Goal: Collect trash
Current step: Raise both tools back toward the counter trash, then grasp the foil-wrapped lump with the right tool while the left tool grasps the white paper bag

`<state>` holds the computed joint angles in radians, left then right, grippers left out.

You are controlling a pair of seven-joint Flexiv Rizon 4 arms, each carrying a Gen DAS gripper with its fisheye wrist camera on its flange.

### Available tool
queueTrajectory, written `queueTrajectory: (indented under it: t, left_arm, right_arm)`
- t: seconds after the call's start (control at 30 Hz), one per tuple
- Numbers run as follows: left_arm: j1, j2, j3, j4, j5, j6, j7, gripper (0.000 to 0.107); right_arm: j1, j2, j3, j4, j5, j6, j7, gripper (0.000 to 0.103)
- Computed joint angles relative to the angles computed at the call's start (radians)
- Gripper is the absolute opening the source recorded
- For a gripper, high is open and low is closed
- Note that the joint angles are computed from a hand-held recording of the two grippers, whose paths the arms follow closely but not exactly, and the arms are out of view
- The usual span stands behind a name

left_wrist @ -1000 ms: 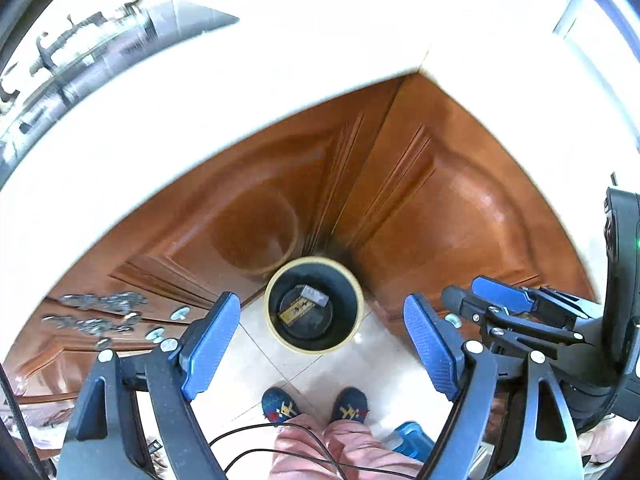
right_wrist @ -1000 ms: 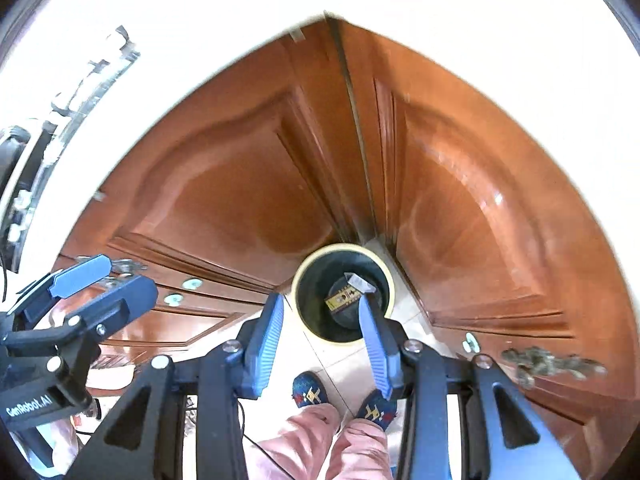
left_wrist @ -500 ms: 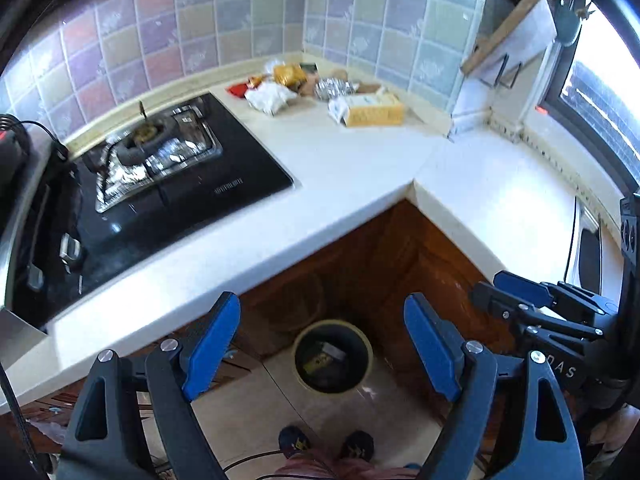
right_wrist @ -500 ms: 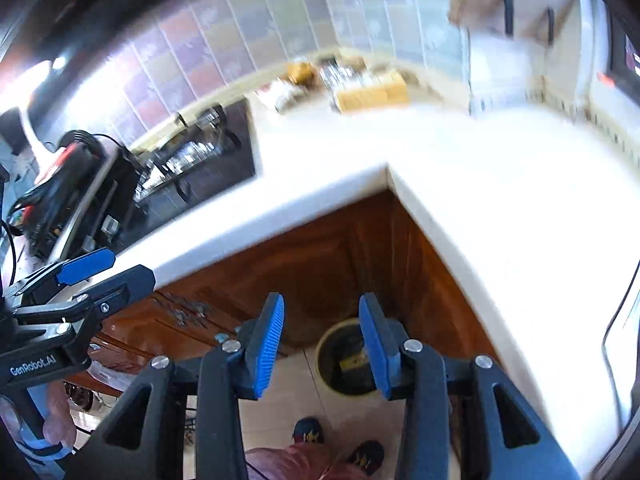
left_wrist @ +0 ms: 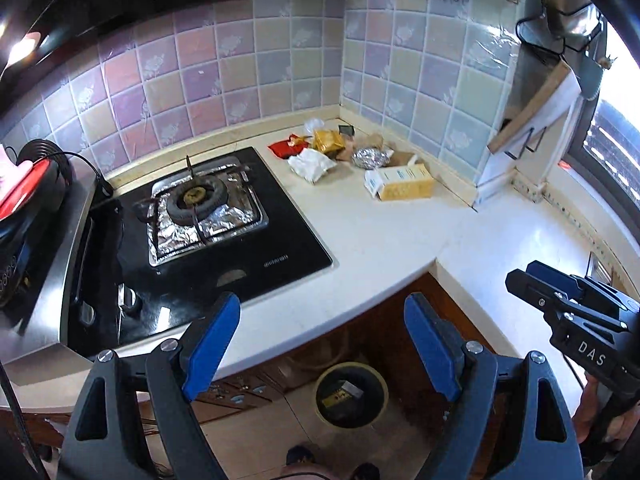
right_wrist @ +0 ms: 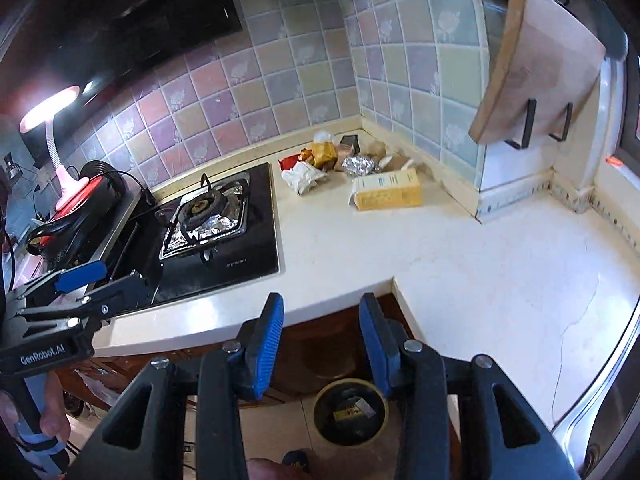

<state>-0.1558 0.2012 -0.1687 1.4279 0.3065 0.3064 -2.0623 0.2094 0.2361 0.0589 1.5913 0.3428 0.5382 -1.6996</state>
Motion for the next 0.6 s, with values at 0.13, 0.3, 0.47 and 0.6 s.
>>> queueTrajectory:
  t: [0.13, 0.3, 0.47, 0.6]
  left_arm:
    - [0.018, -0.058, 0.016, -0.063, -0.019, 0.005, 0.031, 0.083]
    - [0.031, -0.17, 0.056, -0.163, -0.069, 0.039, 0.112, 0.092]
    - [0.053, -0.345, 0.101, -0.324, -0.153, 0.052, 0.231, 0.092]
    - [0.076, -0.521, 0.133, -0.513, -0.226, 0.012, 0.3, 0.092]
  right_arm:
    - [0.011, -0.048, 0.004, -0.046, -0.014, 0.02, -0.011, 0.04]
    - [0.017, -0.153, 0.025, -0.13, -0.074, 0.065, -0.004, 0.044]
    - [0.032, -0.315, 0.049, -0.263, -0.191, 0.125, 0.006, 0.046]
    - [0.048, -0.479, 0.054, -0.418, -0.278, 0.134, 0.036, 0.049]
